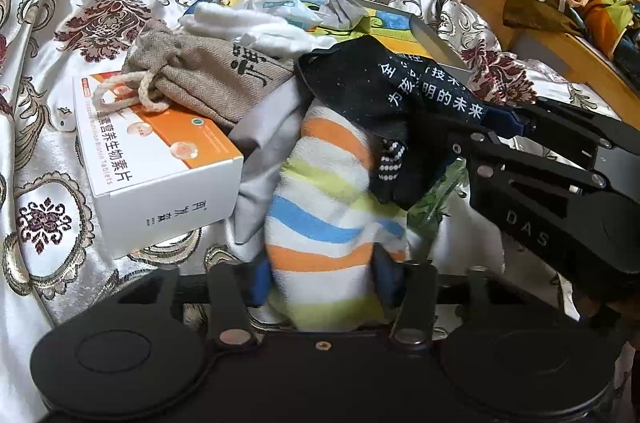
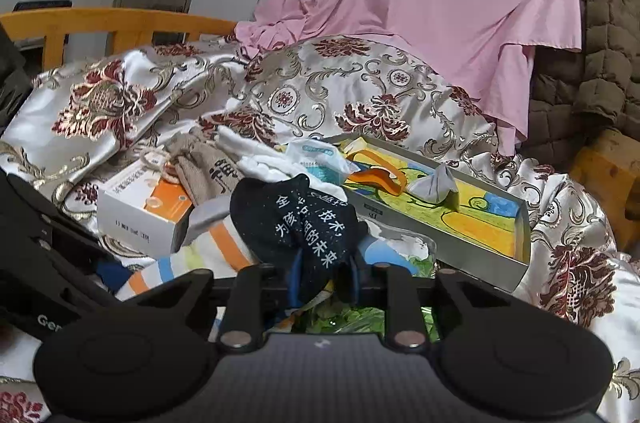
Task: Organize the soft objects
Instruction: 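Grasp the striped sock with the left tool while the right tool grasps the black printed sock, then carry the striped sock and black sock in both tools over the painted tray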
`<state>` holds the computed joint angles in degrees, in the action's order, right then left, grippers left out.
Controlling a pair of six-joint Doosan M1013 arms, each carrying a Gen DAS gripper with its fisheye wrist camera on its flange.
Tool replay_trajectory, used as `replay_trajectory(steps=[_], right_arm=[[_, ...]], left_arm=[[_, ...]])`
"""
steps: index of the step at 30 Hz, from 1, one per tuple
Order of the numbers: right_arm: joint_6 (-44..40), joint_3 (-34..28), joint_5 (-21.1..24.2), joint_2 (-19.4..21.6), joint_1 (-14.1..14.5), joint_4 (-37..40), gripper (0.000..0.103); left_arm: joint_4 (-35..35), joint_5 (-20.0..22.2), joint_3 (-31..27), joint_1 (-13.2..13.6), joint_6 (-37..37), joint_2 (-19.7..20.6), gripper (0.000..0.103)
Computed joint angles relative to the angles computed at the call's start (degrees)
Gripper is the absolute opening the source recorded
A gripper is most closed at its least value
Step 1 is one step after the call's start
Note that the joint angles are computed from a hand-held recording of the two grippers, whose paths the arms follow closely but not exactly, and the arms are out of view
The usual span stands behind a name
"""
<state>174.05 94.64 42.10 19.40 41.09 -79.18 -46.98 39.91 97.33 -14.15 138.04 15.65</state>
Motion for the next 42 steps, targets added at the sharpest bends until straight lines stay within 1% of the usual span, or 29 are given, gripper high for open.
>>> replay_trajectory(steps=[7,9,12,17,24,25,27,29,30,32,36,38,42], right_arm=[[2.8,1.5,0.7,-1.8,0.1,-0.9,0.019],[3.4,2.0,1.4,-2.4,0.2,-1.0,0.014],[5.0,2.8,2.6,-3.2,0.2,-1.7,0.007],[7.5,3.6,3.9,-4.0,0.1,-2.8,0.003],[10.5,4.4,6.7,-4.4,0.2,-5.3,0.002],[11.5,4.6,7.0,-4.4,0.3,-6.3,0.002],[13.4,5.1,7.3,-4.5,0.5,-9.0,0.002],[15.4,5.6,7.9,-4.6,0.8,-12.2,0.002],[16.2,5.8,8.1,-4.6,0.9,-13.4,0.002],[17.4,6.0,8.8,-4.7,1.0,-15.5,0.002],[18.3,6.1,9.3,-5.2,0.9,-18.3,0.002],[17.8,5.7,8.3,-5.5,0.5,-18.7,0.002],[15.0,3.9,7.0,-5.4,-1.1,-19.6,0.002]], left_arm=[[-0.6,-1.1,1.5,0.0,0.7,-1.5,0.029],[-0.9,-1.4,2.0,0.2,0.7,-2.0,0.024],[-1.8,-2.0,2.8,0.4,1.3,-2.8,0.021],[-3.4,-4.4,4.4,0.4,3.4,-4.5,0.019],[-8.0,-8.1,6.1,1.2,8.1,-6.7,0.017],[-9.4,-9.0,6.3,1.3,9.5,-7.1,0.017],[-13.7,-10.6,6.7,1.5,14.6,-7.8,0.017],[-17.8,-11.4,6.5,1.7,19.3,-8.2,0.017],[-19.3,-11.2,6.1,1.7,20.8,-8.3,0.017],[-20.3,-10.2,4.7,1.9,21.3,-8.1,0.017],[-19.2,-6.7,0.1,1.9,20.6,-6.8,0.017],[-18.4,-4.4,-2.9,1.8,20.9,-5.8,0.017],[-16.2,-1.6,-9.2,1.1,20.1,-3.2,0.017]])
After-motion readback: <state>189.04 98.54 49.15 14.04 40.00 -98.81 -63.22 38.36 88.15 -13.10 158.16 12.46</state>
